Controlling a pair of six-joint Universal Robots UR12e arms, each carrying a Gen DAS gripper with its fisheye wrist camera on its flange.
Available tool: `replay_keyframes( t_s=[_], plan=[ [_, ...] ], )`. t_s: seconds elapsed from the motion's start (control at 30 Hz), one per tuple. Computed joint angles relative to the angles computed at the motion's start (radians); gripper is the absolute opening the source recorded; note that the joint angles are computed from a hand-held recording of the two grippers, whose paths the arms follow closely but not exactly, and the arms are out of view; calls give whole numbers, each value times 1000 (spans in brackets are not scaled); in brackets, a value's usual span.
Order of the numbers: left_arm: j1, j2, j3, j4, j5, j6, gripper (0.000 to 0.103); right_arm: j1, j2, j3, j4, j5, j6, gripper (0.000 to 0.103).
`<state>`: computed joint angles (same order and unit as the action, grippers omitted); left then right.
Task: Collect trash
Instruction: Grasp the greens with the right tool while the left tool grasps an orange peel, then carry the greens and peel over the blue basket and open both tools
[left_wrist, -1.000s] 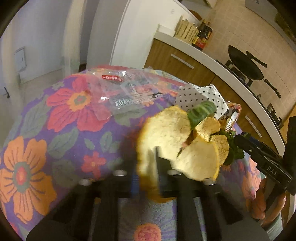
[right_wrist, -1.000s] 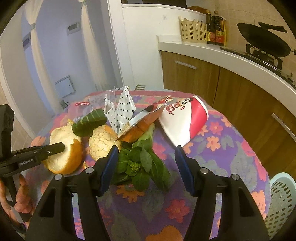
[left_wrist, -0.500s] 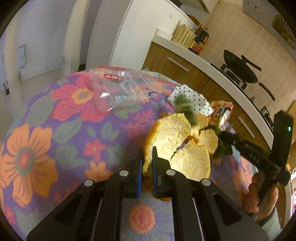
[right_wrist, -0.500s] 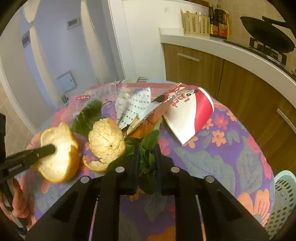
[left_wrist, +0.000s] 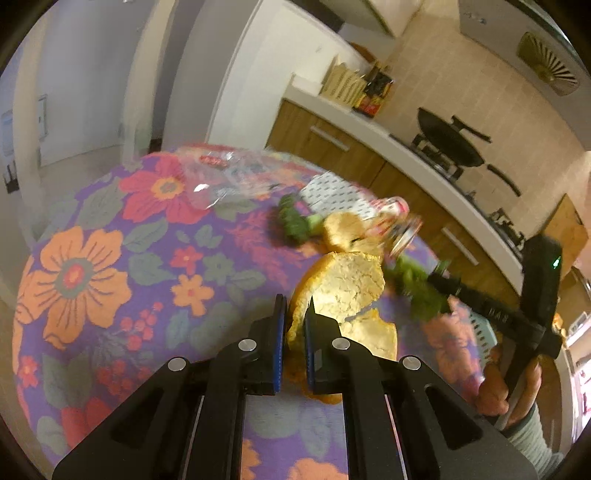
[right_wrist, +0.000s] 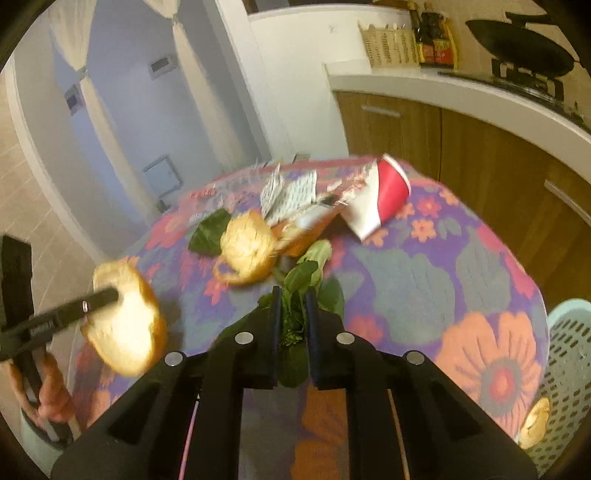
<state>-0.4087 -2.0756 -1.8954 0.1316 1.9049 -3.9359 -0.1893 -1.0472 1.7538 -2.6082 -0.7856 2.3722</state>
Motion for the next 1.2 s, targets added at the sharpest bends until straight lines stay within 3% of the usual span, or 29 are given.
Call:
replay_keyframes(
  t_s=[0.07, 0.17, 0.33, 0.67, 0.83, 1.03, 1.2],
  plan=[
    [-7, 1, 8, 13, 5, 10, 7, -15, -16, 13, 34, 7, -45, 10],
    [-22, 1, 32, 13, 21, 43, 7, -46, -42, 52, 15, 26, -86, 9],
    [-38, -9, 68, 12, 17, 83, 7, -89, -63, 87, -12, 55, -94, 9],
    [-64, -59, 203, -49, -42, 208, 7, -174, -70, 93, -149, 110, 37, 8],
    [-77, -106, 321, -140, -92, 297, 7, -215, -51, 71, -216, 108, 133, 8],
    [-92, -191, 493, -261, -150, 392, 7, -247, -15, 33, -264, 62, 228, 8],
    [-95, -252, 602, -330, -215, 418, 7, -261, 21, 0, -260, 12, 278, 8]
  ],
)
